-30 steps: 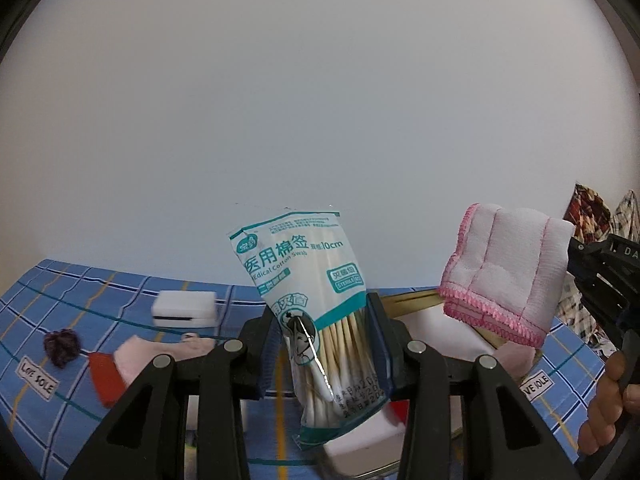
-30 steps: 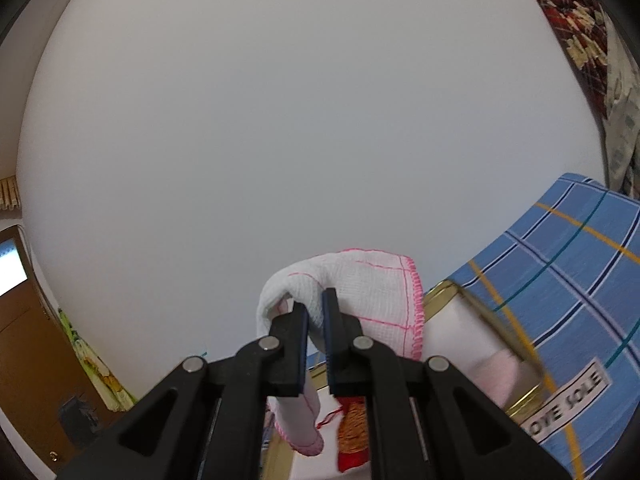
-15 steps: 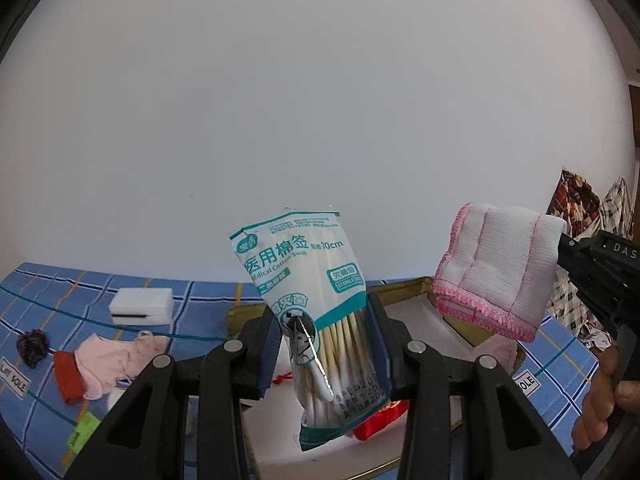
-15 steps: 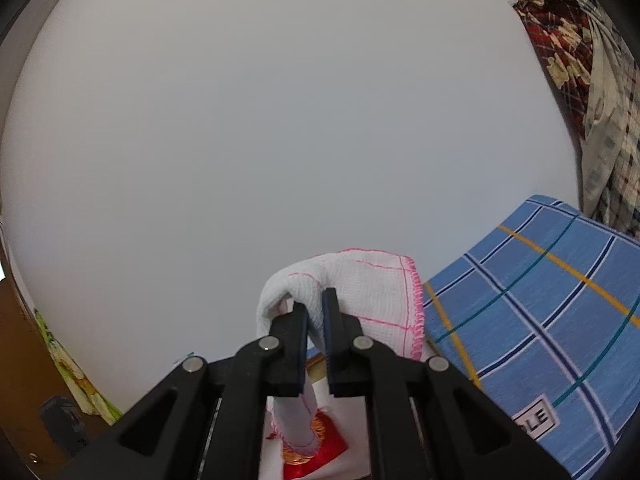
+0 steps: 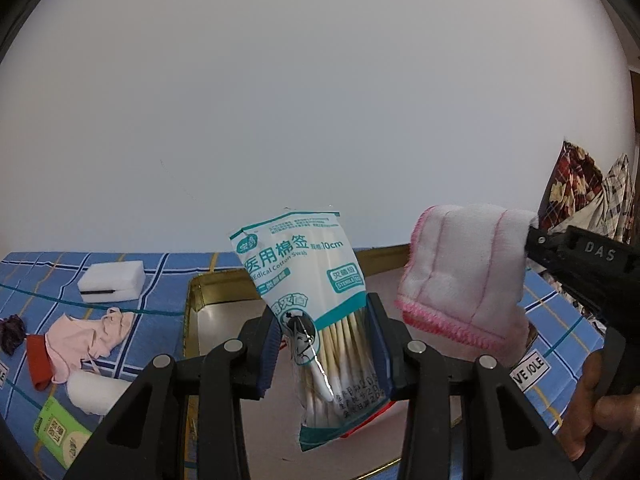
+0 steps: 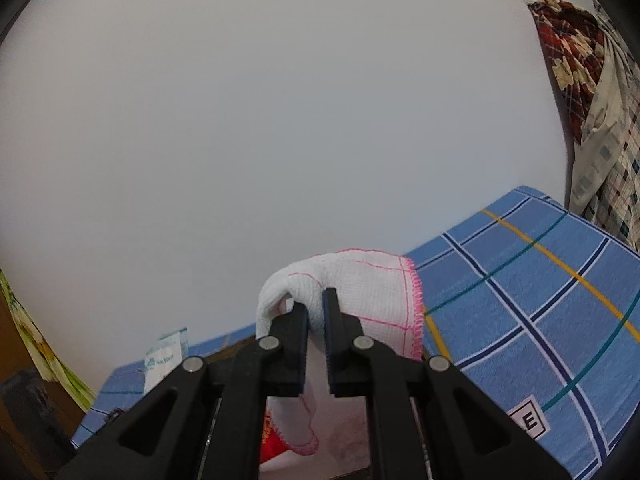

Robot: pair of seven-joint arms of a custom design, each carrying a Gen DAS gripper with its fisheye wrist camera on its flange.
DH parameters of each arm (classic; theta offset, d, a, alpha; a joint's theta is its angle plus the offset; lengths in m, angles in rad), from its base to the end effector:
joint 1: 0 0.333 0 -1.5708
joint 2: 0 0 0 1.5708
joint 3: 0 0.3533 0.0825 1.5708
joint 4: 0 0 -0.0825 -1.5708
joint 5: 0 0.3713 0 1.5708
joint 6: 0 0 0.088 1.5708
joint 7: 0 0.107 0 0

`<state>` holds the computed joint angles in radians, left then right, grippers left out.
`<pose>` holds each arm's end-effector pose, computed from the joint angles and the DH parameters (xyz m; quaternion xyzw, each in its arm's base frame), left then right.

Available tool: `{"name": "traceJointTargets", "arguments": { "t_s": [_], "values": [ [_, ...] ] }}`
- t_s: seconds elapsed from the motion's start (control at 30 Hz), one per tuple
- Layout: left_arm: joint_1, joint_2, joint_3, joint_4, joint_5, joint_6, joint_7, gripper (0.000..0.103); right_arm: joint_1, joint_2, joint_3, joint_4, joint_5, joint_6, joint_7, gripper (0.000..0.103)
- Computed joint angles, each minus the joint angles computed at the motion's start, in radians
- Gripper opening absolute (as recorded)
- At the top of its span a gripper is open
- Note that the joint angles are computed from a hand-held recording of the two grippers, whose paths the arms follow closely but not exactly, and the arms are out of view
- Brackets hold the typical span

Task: Organize soft objects
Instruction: 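Carry the towel and cotton-swab bag toward the tin tray with both grippers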

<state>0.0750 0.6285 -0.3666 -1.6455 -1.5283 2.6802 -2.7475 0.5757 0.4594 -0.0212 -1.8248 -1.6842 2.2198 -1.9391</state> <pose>0.7038 -0.1314 0.3235 -0.3253 0.7916 -0.4975 0.1414 0.5853 0.3269 0.3474 -0.2351 0.7776 -0.3896 0.4339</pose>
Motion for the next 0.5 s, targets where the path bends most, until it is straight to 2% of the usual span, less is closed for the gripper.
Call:
{"name": "traceJointTargets", "arguments": {
  "t_s": [0.5],
  "values": [
    [-0.028, 0.032, -0.013, 0.010, 0.071, 0.099, -0.040, 0.042, -0.032, 0.084, -0.032, 0.088, 0.083, 0.159, -0.072, 0.007]
  ]
}}
